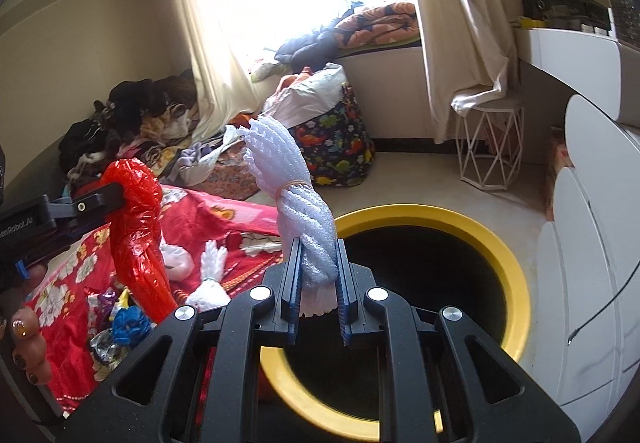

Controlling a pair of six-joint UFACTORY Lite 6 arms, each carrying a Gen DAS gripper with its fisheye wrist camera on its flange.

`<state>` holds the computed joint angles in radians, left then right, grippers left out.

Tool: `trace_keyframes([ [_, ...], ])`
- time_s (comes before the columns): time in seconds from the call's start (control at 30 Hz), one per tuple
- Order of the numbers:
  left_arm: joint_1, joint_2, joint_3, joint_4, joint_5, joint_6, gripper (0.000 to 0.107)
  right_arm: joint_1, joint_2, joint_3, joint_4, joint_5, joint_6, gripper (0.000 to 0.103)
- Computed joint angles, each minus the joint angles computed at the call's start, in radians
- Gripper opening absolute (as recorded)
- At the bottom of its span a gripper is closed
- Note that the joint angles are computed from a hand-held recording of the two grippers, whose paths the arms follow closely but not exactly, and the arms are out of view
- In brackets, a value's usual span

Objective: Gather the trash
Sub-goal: 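Carry both items over the yellow-rimmed bin and open both tools to drop them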

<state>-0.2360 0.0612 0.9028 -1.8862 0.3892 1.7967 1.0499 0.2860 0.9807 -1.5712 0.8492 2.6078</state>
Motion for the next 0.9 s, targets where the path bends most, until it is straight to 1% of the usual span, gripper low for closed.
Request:
trace_keyframes([
  [0.33,-0.108,0.099,0.055,-0.079,-0.044,0.085,0.017,-0.029,-0.067,-0.110,0.073,-0.008,0.040,0.015],
  [0.47,-0.136,0.134,0.073,-0.115,-0.047,0.127,0.017,-0.034,-0.086,-0.150,0.095,-0.013,0.070,0.015],
  [0.57,-0.159,0.162,0.090,-0.149,-0.056,0.164,0.017,-0.037,-0.099,-0.176,0.109,-0.014,0.091,0.016],
  [0.77,-0.201,0.236,0.148,-0.160,-0.077,0.171,0.018,-0.056,-0.122,-0.231,0.104,-0.031,0.145,0.017],
  [0.8,-0.206,0.248,0.158,-0.153,-0.077,0.165,0.019,-0.062,-0.130,-0.243,0.097,-0.036,0.156,0.020],
  [0.83,-0.209,0.258,0.167,-0.139,-0.077,0.154,0.023,-0.066,-0.129,-0.242,0.098,-0.040,0.159,0.024],
  [0.87,-0.209,0.282,0.190,-0.083,-0.072,0.104,0.039,-0.066,-0.127,-0.243,0.099,-0.044,0.167,0.035],
  [0.9,-0.206,0.296,0.202,-0.053,-0.071,0.074,0.049,-0.062,-0.125,-0.244,0.108,-0.039,0.173,0.046],
])
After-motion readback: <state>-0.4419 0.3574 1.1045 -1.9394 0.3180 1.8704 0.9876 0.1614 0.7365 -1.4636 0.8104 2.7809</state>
